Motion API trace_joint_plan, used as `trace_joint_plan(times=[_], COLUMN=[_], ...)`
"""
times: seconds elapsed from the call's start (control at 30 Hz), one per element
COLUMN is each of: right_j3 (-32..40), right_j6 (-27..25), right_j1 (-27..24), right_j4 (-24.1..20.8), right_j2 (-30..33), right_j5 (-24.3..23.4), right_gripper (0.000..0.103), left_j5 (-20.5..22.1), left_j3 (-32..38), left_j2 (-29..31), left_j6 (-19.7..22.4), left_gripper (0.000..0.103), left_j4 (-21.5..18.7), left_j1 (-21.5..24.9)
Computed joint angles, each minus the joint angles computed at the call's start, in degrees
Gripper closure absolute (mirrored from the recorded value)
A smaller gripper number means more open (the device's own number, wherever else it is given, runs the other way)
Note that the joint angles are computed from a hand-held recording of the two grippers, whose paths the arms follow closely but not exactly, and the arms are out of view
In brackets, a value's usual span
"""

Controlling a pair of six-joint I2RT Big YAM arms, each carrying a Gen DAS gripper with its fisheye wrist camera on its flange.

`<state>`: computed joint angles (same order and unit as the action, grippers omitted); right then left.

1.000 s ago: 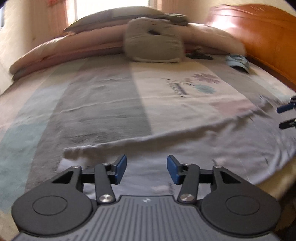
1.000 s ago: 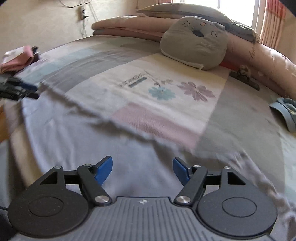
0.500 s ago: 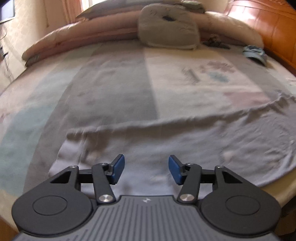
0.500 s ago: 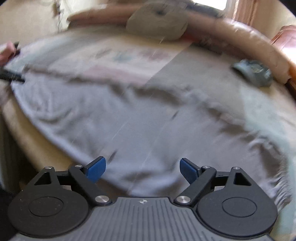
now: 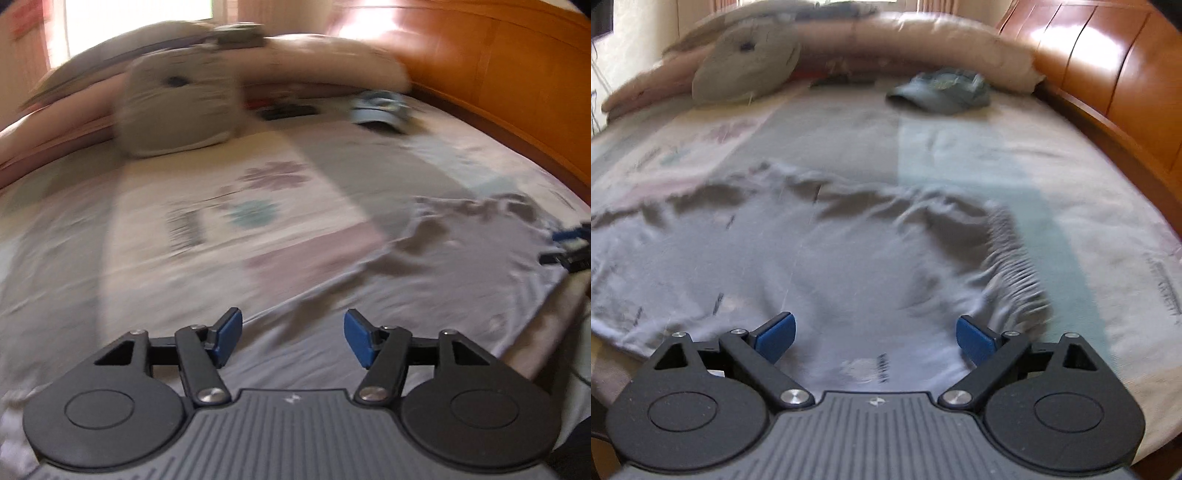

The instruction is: Fold clothes

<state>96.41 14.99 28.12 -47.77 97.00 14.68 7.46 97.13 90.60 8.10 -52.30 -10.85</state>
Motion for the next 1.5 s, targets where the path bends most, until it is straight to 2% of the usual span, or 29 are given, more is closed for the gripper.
trace_joint_plan(times=[0.13, 0.23, 0.3, 0.43, 0.5, 0.63, 0.73, 0.9, 1.0, 1.1, 1.17, 1.23, 1.3, 1.4, 1.5], right_j3=[-2.6, -5.2, -7.5, -8.1, -8.3, -8.2, -7.4, -2.9, 3.8, 9.3, 11.7, 10.8, 10.9, 13.9, 11.0], right_j6=[0.9, 2.3, 1.6, 1.5, 1.4, 0.0, 1.3, 1.4, 0.8, 2.6, 3.1, 2.0, 1.6, 1.5, 0.2], right_j1=[-1.4, -2.3, -2.2, -1.6, -1.5, -1.3, -2.0, -3.5, -4.4, -5.4, -6.1, -6.5, -6.7, -5.8, -4.1], right_j4=[2.6, 4.7, 7.3, 7.9, 8.2, 7.9, 9.2, 13.2, 11.9, 8.7, 6.6, 8.1, 7.7, 2.2, 2.4], right_j2=[-1.6, -2.4, -3.4, -3.4, -3.4, -3.3, -4.0, -2.0, 3.4, 8.5, 11.0, 11.3, 11.1, 11.5, 8.0], right_j5=[0.1, -1.5, -1.5, 0.2, 0.6, 0.8, -2.2, -8.3, -10.3, -11.3, -9.3, -7.6, -8.0, -6.3, -6.2], right_gripper=[0.005, 0.004, 0.000, 0.000, 0.000, 0.000, 0.000, 0.000, 0.000, 0.000, 0.000, 0.001, 0.001, 0.000, 0.000], left_j5=[2.3, 4.4, 4.5, 0.2, -1.2, -4.4, -4.7, -6.1, -6.8, -6.5, -7.7, -8.8, -9.7, -10.2, -10.2], left_j3=[5.2, 7.7, 8.3, 8.5, 6.6, 6.8, 4.7, 4.8, 4.1, 3.2, 2.9, 2.8, 3.1, 3.3, 2.5], left_j2=[4.9, 7.9, 9.2, 11.4, 10.6, 9.5, 7.5, 8.5, 8.3, 7.9, 8.0, 8.2, 8.7, 8.6, 7.6], left_j6=[0.1, -2.5, -4.1, -5.7, -5.6, -8.1, -9.3, -11.9, -12.4, -12.5, -13.0, -13.9, -15.0, -15.3, -14.1], left_gripper=[0.039, 0.038, 0.038, 0.038, 0.036, 0.036, 0.028, 0.028, 0.028, 0.028, 0.028, 0.028, 0.028, 0.028, 0.028], left_j4=[-1.4, -2.3, -2.6, -4.7, -2.8, -3.2, -0.5, -1.3, -1.1, -0.2, 0.4, 1.1, 1.7, 1.9, 2.6], left_j1=[-4.2, -6.4, -7.5, -9.2, -9.5, -10.2, -10.7, -11.2, -11.5, -11.0, -10.6, -10.2, -9.7, -9.7, -10.2])
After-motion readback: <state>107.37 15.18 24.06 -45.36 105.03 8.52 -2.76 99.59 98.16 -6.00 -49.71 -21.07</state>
